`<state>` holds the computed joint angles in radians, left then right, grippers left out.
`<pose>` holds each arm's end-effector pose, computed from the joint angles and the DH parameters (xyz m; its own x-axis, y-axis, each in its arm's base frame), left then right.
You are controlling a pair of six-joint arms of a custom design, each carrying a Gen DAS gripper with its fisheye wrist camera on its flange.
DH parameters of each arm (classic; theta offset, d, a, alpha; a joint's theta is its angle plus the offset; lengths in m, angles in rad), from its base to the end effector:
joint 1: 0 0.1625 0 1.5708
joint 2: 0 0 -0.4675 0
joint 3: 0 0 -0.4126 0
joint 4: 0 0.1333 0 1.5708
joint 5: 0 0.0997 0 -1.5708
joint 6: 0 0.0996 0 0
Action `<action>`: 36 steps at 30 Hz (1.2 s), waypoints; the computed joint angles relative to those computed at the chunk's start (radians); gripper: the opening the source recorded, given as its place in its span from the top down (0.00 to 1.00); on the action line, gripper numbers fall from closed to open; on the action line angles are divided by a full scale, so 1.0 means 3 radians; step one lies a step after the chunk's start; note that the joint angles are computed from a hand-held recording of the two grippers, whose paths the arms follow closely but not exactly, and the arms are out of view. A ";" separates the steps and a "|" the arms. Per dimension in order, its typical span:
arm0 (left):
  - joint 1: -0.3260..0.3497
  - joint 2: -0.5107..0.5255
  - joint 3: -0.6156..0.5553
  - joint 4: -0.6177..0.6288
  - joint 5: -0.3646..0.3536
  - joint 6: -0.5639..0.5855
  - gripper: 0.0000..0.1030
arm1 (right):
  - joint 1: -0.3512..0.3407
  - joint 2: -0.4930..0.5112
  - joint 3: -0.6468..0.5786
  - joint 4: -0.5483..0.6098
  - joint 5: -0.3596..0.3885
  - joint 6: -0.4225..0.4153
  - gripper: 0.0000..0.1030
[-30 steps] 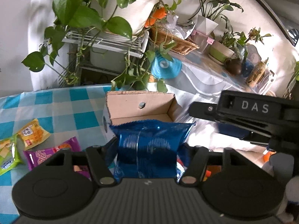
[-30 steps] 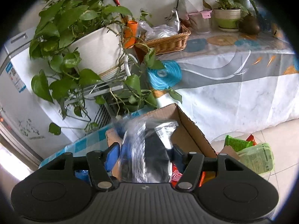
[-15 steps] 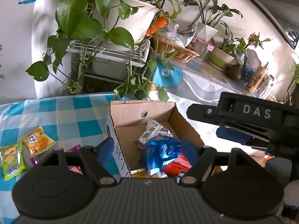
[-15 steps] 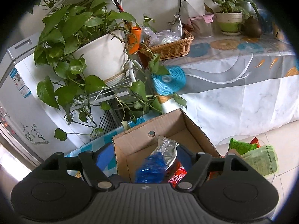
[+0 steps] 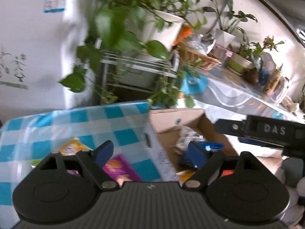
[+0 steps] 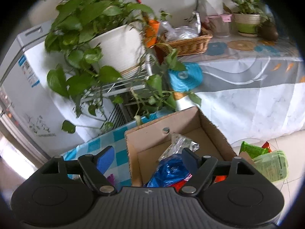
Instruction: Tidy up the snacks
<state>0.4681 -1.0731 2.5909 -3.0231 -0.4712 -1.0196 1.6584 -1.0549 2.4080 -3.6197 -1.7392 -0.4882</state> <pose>-0.2046 -0.3523 0.1096 -0.8386 -0.1576 -0.5214 0.3362 0.6033 -0.7232 0.1563 -0.4472 0.1548 -0.8442 -0.3403 0.4143 -0.5243 0.6850 -0.5058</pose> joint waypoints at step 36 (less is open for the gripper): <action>0.0918 -0.1074 0.0203 0.1451 -0.0097 -0.0274 0.14 | 0.0506 0.0719 -0.0133 0.0538 -0.0115 -0.0602 0.17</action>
<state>0.7436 -1.3951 2.6517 -2.5878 -0.5004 -1.1019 1.8101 -0.8391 2.3681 -3.4583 -1.7738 -0.6688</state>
